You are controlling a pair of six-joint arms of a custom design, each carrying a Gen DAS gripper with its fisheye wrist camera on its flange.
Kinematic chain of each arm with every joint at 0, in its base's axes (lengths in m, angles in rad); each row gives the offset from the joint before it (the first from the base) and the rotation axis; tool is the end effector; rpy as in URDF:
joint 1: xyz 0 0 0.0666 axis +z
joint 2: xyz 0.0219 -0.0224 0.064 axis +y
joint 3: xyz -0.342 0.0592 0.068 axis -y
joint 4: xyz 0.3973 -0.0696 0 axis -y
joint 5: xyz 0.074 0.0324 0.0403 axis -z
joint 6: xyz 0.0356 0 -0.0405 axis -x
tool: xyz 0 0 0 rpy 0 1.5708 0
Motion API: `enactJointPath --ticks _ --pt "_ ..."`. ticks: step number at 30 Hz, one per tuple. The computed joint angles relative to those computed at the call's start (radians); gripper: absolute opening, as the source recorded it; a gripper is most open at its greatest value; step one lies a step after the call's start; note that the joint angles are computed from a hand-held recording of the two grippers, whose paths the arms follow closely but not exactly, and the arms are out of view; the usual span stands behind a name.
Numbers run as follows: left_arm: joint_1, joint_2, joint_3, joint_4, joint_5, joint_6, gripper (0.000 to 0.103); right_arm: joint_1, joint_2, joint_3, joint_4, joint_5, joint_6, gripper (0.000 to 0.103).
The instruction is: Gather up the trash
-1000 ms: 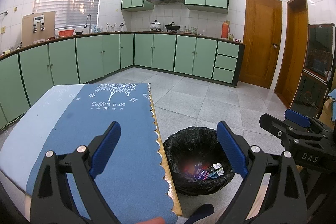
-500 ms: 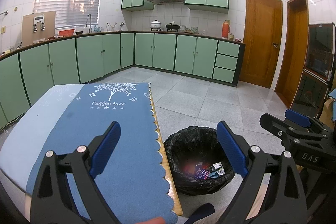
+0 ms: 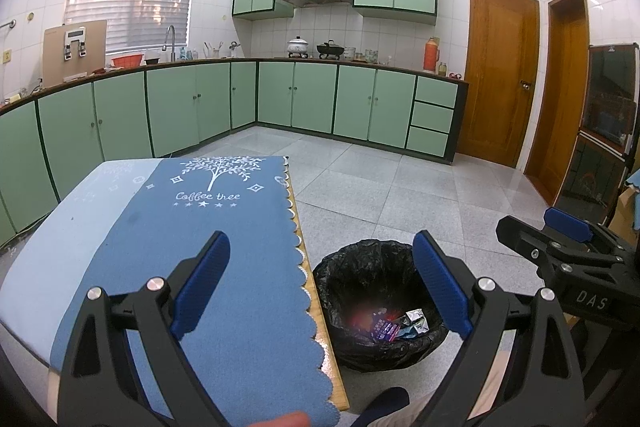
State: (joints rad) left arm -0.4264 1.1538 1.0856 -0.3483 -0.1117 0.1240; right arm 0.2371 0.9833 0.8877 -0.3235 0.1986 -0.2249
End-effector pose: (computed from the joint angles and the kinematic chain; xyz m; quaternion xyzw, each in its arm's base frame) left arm 0.4038 -0.1795 0.3993 0.0959 0.8318 -0.1030 0.5370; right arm 0.3748 0.0829 0.3705 0.0489 0.8349 0.0431 0.5465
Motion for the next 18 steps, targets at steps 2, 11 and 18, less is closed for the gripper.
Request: enactJointPath --ticks 2,11,18 --pt "-0.001 0.000 -0.002 0.003 -0.002 0.001 0.090 0.000 -0.001 0.000 0.000 0.000 0.000 0.097" --pt "-0.001 0.000 -0.001 0.000 -0.003 0.000 0.090 0.001 -0.001 0.000 -0.001 0.001 0.000 0.097" --pt "-0.001 -0.002 -0.001 -0.004 -0.003 0.002 0.090 0.004 0.004 0.004 -0.003 0.005 -0.002 0.097"
